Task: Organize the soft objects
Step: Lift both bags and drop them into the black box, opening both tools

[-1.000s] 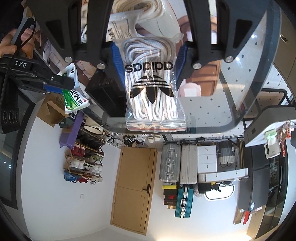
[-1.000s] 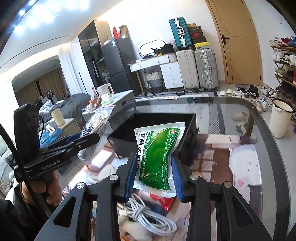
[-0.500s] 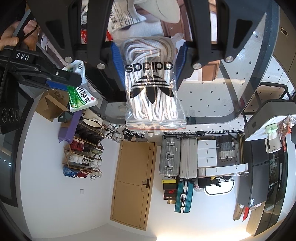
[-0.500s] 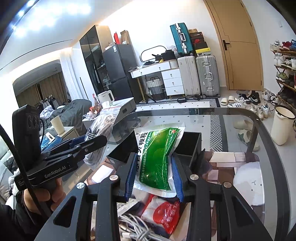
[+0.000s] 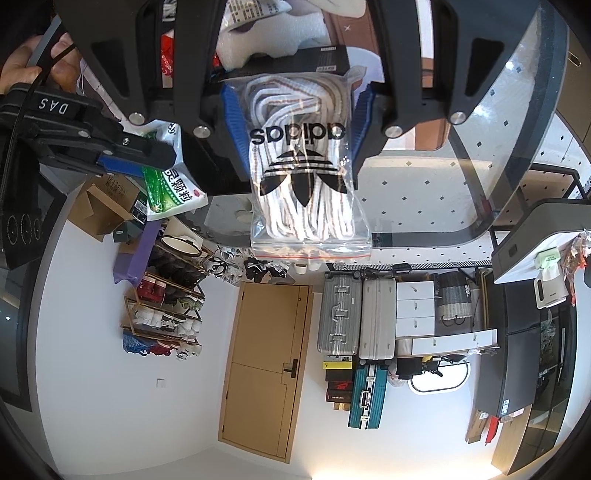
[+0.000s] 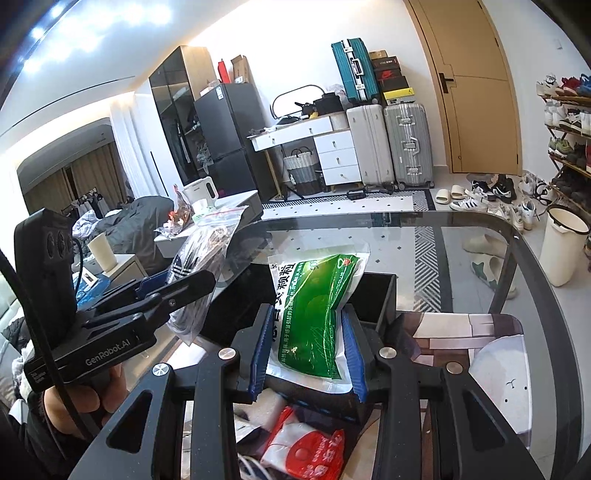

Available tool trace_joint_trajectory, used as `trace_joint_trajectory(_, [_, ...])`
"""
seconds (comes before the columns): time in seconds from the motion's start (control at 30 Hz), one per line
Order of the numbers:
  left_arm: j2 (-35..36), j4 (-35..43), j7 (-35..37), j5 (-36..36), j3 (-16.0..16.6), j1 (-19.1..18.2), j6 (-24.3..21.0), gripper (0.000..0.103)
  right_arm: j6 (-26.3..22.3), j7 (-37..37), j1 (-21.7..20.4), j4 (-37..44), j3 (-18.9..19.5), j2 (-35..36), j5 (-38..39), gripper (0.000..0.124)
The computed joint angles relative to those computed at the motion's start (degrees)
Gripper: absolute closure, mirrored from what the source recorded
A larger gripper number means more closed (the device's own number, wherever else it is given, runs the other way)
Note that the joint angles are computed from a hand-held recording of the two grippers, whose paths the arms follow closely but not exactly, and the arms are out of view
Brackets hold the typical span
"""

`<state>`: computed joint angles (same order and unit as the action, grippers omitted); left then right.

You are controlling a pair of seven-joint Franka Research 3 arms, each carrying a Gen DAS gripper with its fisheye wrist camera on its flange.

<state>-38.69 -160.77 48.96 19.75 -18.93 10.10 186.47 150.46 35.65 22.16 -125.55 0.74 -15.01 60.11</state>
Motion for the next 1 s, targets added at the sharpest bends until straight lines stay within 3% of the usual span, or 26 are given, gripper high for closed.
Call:
trace_joint_trajectory(0.43, [5.27, 2.66, -0.33, -1.73, -6.87, 8.11, 5.15, 0.055, 0.77, 0.17, -0.50, 2.80, 0.83, 3.66, -1.23, 0.088])
trace_joint_trajectory(0.73, [8.29, 4.96, 1.95, -2.49, -6.79, 7.72, 3.79, 0.055, 2.37, 0.02, -0.40, 4.12, 1.90, 5.48, -3.11, 0.088])
trace_joint_trajectory(0.97, [10.10, 6.90, 1.87, -0.62, -4.71, 5.09, -0.70, 0.054, 2.43, 0.22, -0.54, 5.03, 2.31, 7.03, -4.20, 0.088])
trace_joint_trajectory(1.0, [10.33, 7.21, 1.74, -0.32, -3.81, 4.13, -1.69, 0.050, 2.21, -0.11, -0.55, 5.17, 2.36, 7.23, -4.45, 0.087])
